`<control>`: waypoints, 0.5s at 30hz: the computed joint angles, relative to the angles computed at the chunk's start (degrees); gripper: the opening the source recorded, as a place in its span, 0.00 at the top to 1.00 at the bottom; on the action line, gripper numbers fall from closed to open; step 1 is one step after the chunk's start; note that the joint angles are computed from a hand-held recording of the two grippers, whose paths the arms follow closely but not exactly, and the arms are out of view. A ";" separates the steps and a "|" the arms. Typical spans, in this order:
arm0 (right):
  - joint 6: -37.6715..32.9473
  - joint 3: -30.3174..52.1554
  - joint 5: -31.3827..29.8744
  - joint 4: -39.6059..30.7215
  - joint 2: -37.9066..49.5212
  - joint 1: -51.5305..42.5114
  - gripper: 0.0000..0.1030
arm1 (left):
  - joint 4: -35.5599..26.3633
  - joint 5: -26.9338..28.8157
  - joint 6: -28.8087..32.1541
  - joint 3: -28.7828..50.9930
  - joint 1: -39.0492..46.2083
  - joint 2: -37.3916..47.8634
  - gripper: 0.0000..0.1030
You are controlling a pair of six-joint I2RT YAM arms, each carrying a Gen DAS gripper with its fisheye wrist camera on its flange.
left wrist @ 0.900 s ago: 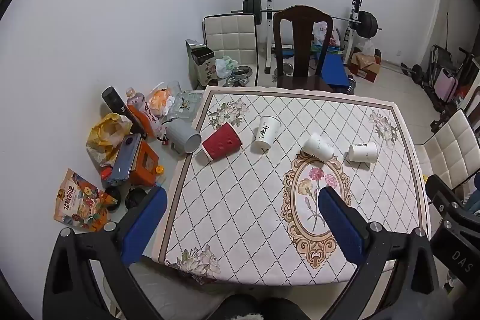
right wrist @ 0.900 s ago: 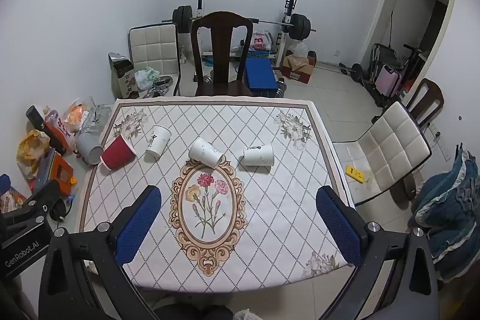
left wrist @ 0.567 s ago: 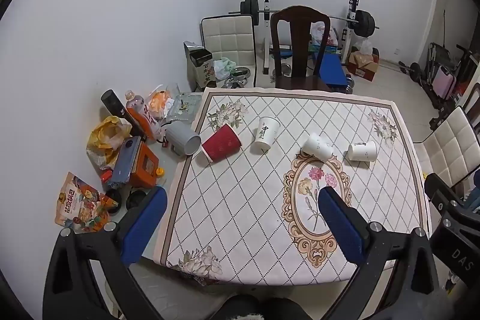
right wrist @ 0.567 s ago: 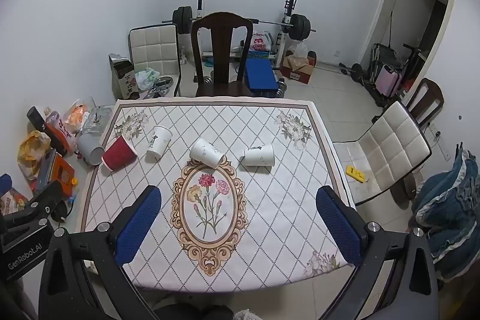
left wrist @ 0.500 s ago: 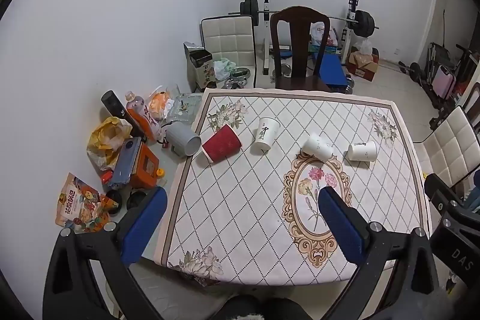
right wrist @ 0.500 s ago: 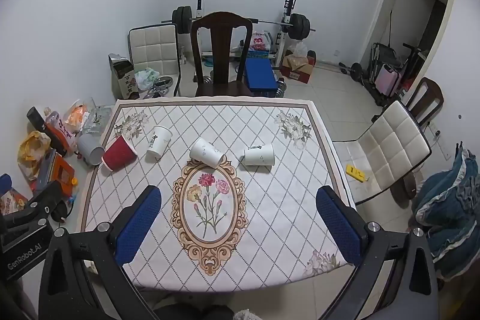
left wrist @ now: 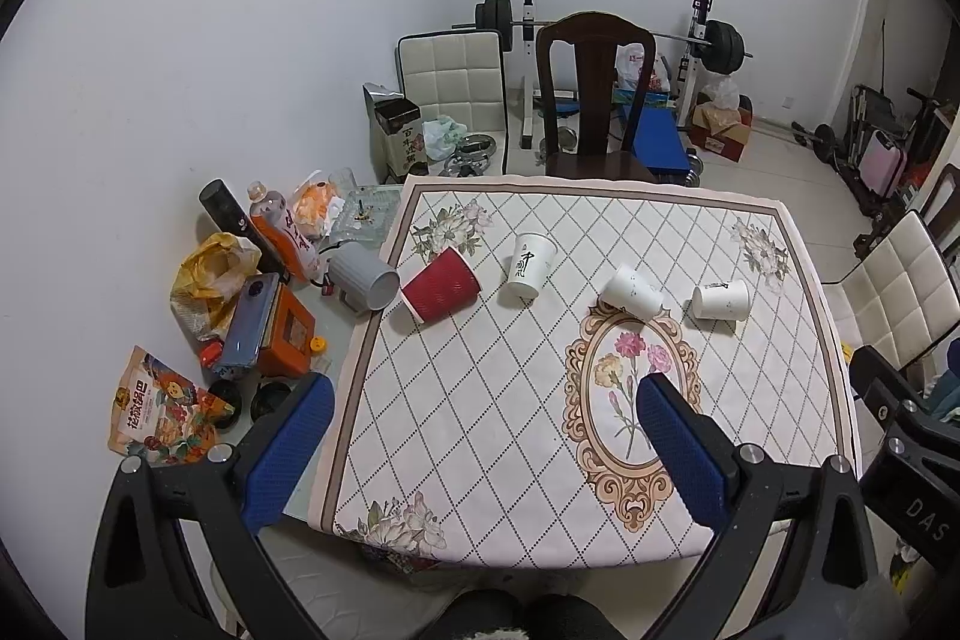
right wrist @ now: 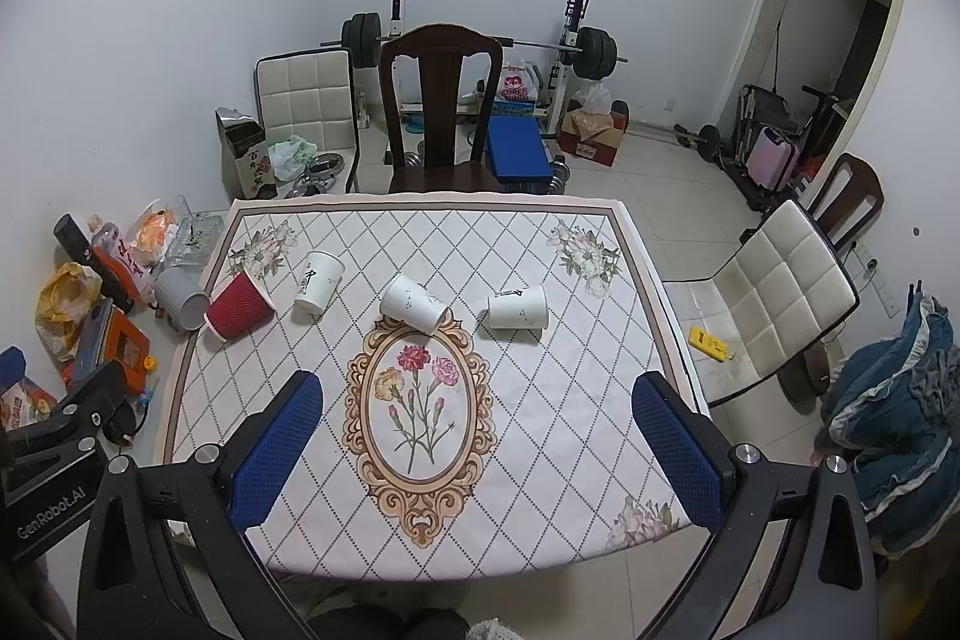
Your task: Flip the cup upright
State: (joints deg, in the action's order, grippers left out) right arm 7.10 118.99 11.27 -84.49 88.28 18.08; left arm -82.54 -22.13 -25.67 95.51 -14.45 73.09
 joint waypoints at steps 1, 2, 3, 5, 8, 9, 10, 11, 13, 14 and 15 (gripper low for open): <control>0.03 -0.05 -0.04 0.04 -0.10 0.00 0.00 | 0.15 -0.02 -0.04 0.05 -0.10 0.17 0.00; 0.03 0.03 -0.05 0.01 -0.06 0.01 0.00 | -0.25 -0.26 -0.51 0.61 -0.50 0.55 0.00; 0.01 0.16 0.01 -0.05 0.02 0.06 0.00 | 0.05 -0.17 -0.19 0.09 -0.25 0.21 0.00; 0.03 0.35 0.01 -0.14 0.10 0.09 0.00 | 0.33 0.00 0.10 -0.32 -0.04 -0.10 0.00; -0.01 -0.24 0.02 -0.01 -0.42 0.09 0.00 | 0.13 0.00 -0.05 0.06 -0.14 0.12 0.00; 0.10 -0.25 0.09 0.03 -0.35 0.17 0.00 | 0.34 0.13 0.20 -0.31 0.10 -0.12 0.00; 0.07 -0.18 0.07 -0.05 -0.36 0.16 0.00 | 0.39 0.09 0.29 -0.42 0.12 -0.22 0.00; 0.14 -0.15 0.16 -0.05 -0.30 0.23 0.00 | 0.02 -0.16 -0.16 0.08 -0.33 0.08 0.00; 0.18 -0.09 0.20 -0.07 -0.25 0.30 0.00 | 0.36 -0.16 -0.19 -0.20 -0.41 0.10 0.00; 0.29 -0.17 0.31 -0.20 -0.44 0.48 0.00 | 0.55 0.07 0.17 -0.46 -0.03 -0.04 0.00; 0.43 -0.21 0.37 -0.27 -0.49 0.59 0.00 | 0.46 0.10 0.10 -0.33 -0.06 0.02 0.00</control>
State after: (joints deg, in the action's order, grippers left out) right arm 7.52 118.79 11.64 -84.75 87.78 18.67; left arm -82.08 -22.03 -25.57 95.18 -14.51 73.10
